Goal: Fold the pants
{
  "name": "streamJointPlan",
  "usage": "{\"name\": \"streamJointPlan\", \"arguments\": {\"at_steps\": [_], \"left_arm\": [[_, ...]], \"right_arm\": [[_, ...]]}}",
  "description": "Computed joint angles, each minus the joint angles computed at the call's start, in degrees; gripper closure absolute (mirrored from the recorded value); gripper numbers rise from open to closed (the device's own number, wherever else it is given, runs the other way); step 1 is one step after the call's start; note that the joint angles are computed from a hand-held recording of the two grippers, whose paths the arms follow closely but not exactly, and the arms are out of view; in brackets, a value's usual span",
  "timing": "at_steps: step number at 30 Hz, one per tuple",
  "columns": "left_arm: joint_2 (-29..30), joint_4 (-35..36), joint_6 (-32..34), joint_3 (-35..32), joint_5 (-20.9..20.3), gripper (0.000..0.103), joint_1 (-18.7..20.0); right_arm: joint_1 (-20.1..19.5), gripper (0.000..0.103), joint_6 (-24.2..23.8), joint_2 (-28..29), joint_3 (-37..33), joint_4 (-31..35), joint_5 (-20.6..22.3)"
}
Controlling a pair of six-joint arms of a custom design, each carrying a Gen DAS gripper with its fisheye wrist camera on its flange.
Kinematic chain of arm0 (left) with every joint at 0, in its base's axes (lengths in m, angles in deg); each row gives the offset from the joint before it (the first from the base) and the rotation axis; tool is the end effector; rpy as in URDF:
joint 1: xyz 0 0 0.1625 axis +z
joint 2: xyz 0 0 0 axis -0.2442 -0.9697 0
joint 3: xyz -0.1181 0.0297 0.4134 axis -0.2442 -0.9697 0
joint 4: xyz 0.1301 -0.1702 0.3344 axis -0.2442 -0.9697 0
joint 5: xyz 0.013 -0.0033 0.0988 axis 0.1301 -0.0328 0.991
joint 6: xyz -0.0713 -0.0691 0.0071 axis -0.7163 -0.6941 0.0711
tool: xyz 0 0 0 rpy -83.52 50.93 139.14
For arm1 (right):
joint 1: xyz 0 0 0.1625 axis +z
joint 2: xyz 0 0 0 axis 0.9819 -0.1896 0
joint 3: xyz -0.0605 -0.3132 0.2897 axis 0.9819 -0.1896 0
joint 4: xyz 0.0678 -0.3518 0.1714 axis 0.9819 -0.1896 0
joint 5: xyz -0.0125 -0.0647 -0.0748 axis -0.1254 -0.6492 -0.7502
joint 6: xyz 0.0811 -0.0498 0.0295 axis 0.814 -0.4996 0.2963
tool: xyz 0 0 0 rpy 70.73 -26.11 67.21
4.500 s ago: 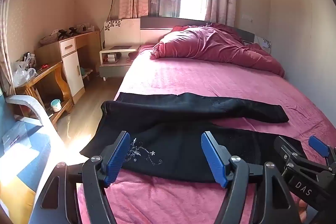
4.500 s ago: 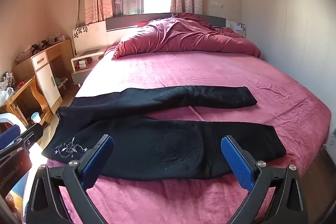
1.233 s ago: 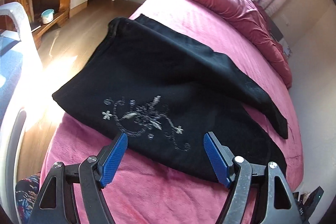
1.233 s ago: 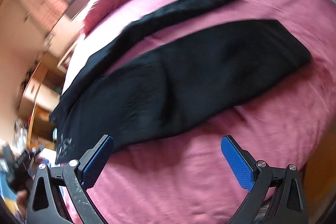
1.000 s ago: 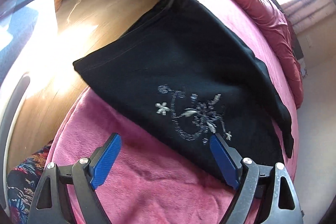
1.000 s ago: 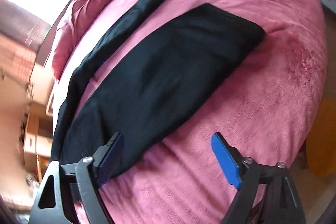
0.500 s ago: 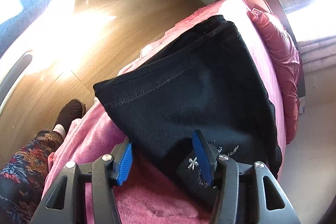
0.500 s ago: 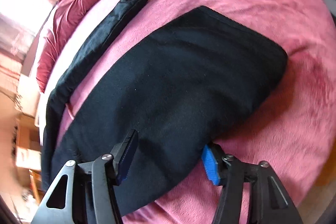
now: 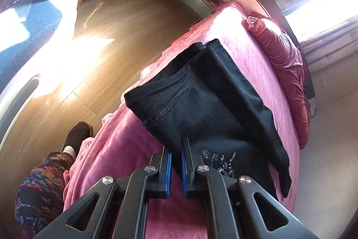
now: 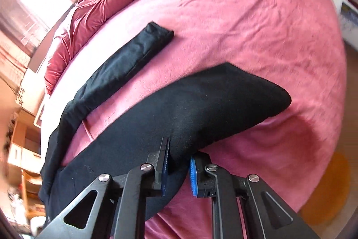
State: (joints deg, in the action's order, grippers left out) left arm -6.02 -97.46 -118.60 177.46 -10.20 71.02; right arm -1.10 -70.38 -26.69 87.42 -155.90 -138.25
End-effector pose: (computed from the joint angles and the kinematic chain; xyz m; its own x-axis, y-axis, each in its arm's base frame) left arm -0.0514 -0.4579 0.2596 -0.7895 -0.6133 0.0224 -0.3912 0.4749 -0.7883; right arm -0.0312 -0.6097 0.3670 -0.8623 0.3988 0.3121 0.0729 0.7076 -0.7029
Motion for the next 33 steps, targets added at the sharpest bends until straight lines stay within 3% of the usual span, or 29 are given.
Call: {"name": "streamJointPlan", "arguments": {"at_steps": [4,9,13,15,16,18,19,20,21,24,26,29,33], "left_arm": [[-4.19,6.07,-4.98,3.1,0.78,0.096,-3.88],[-8.05,16.4,-14.41,6.38,-1.36,0.096,-7.8],[-8.01,20.21,-18.17,8.1,-4.64,0.096,-7.82],[-7.75,22.1,-19.48,7.43,-6.21,0.088,-6.61],[-8.21,24.18,-19.97,6.8,-6.14,0.087,-6.6],[-10.34,31.37,-23.37,5.51,-3.9,0.077,-7.92],[-11.76,33.22,-23.69,5.14,-3.42,0.077,-8.23],[-13.27,35.18,-24.27,4.71,-2.58,0.077,-8.58],[-14.52,37.45,-24.64,3.9,-1.13,0.076,-8.96],[-16.91,40.37,-21.61,1.47,3.74,0.075,-9.12],[-15.76,34.66,-15.28,-0.61,4.52,0.073,-6.82],[-10.43,22.47,-3.08,-5.32,2.57,0.069,-1.89],[-1.63,15.83,6.4,-14.94,-2.91,0.066,4.86]], "right_arm": [[-0.66,0.088,-1.07,-2.05,1.51,-0.48,-1.0],[-2.91,0.089,-0.81,-3.75,3.12,0.17,-2.62],[-4.83,0.089,0.08,-3.63,3.49,1.67,-3.25],[-5.36,0.087,0.24,-3.38,3.34,2.15,-2.86],[-5.5,0.084,0.23,-3.47,3.38,2.15,-2.49],[-5.49,0.066,-0.18,-4.02,3.79,1.69,-2.73],[-5.29,0.045,-0.27,-4.24,4.21,0.93,-3.8],[-5.0,0.035,-0.41,-4.58,4.64,-0.11,-4.87],[-4.45,0.035,-1.13,-4.99,5.15,-2.27,-6.31],[-1.65,0.035,-4.85,-4.59,5.77,-8.91,-12.42],[0.43,0.034,-8.41,-4.0,5.86,-12.9,-14.63],[2.9,0.031,-11.25,-3.78,6.26,-11.82,-12.24],[5.73,0.031,-12.23,-1.9,6.17,-2.74,-6.86]]}}
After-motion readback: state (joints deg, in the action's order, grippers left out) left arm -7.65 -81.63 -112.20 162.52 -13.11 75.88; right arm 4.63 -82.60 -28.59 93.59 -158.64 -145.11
